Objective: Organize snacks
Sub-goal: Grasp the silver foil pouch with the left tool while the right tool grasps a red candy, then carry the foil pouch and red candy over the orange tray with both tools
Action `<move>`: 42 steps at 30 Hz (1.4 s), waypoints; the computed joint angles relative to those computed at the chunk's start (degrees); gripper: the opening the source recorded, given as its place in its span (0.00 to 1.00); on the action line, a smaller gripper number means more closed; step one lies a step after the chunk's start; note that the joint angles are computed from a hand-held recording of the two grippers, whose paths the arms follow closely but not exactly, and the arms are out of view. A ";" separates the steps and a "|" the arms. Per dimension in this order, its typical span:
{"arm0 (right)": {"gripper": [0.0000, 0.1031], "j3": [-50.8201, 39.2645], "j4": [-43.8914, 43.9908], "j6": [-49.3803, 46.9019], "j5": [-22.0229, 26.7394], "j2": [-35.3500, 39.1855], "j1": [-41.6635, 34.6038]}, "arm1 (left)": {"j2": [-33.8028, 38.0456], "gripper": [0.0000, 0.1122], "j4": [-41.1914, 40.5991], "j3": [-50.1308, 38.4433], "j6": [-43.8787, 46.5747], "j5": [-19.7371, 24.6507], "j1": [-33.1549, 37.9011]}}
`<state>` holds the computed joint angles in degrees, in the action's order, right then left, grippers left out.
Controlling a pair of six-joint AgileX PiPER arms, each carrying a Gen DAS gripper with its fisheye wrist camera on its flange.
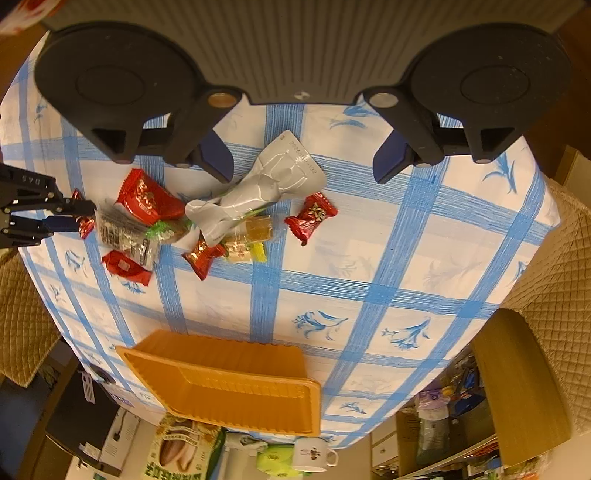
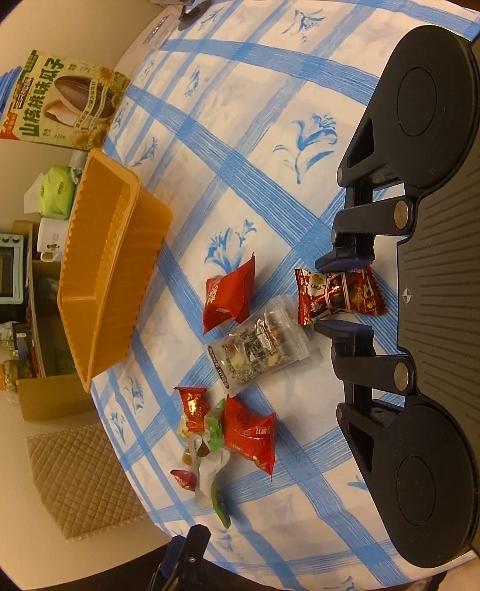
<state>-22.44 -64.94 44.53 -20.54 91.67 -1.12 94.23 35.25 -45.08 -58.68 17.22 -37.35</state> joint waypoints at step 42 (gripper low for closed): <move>0.21 8.78 -20.34 31.12 -2.90 -15.55 -12.00 | 9.45 0.22 -26.07 -9.80 40.89 -2.05 -2.44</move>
